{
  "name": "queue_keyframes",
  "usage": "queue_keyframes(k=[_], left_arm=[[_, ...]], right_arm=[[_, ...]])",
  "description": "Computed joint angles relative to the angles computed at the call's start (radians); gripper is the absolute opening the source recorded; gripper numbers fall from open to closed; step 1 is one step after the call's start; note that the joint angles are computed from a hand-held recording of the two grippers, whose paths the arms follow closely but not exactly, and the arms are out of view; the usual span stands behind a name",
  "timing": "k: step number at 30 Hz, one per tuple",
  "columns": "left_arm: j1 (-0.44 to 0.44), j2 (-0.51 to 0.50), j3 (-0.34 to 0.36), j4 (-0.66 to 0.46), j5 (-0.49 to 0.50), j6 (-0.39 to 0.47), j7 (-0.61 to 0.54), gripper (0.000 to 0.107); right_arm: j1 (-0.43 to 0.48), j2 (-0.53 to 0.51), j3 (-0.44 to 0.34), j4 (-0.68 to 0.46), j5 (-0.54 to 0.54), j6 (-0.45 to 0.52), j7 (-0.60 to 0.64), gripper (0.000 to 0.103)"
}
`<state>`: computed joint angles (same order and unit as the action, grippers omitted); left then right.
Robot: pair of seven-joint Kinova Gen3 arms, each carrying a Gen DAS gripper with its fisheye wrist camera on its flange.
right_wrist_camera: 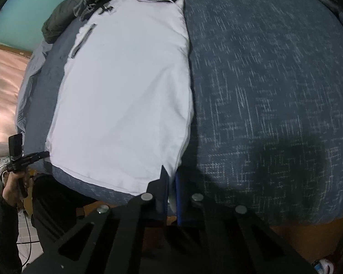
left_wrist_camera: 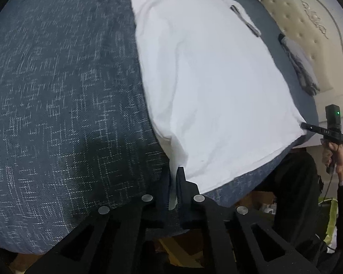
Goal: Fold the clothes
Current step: 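Grasp the white shirt hem with both grippers, then lift the hem with both grippers and fold it toward the collar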
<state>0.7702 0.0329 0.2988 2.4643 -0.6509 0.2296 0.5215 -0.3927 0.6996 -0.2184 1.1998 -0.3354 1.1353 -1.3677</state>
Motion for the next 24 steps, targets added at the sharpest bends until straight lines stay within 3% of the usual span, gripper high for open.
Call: queue_keyframes(k=[11,18,24], left_arm=[[-0.080,-0.183,0.096,-0.077,0.111,0.180,-0.131,0.004],[-0.095,-0.291,0.135,-0.149,0.218,0.353,-0.275,0.003],[-0.165,-0.324,0.206,-0.204,0.249,0.410,-0.340,0.003]], right_arm=[[0.061,-0.065,-0.038,-0.021,-0.096,-0.030,0.084,0.003],[0.062,-0.093,-0.035,-0.083,-0.116,-0.012,0.114,0.003],[0.072,-0.123,-0.043,-0.087,-0.144,-0.010,0.160,0.003]])
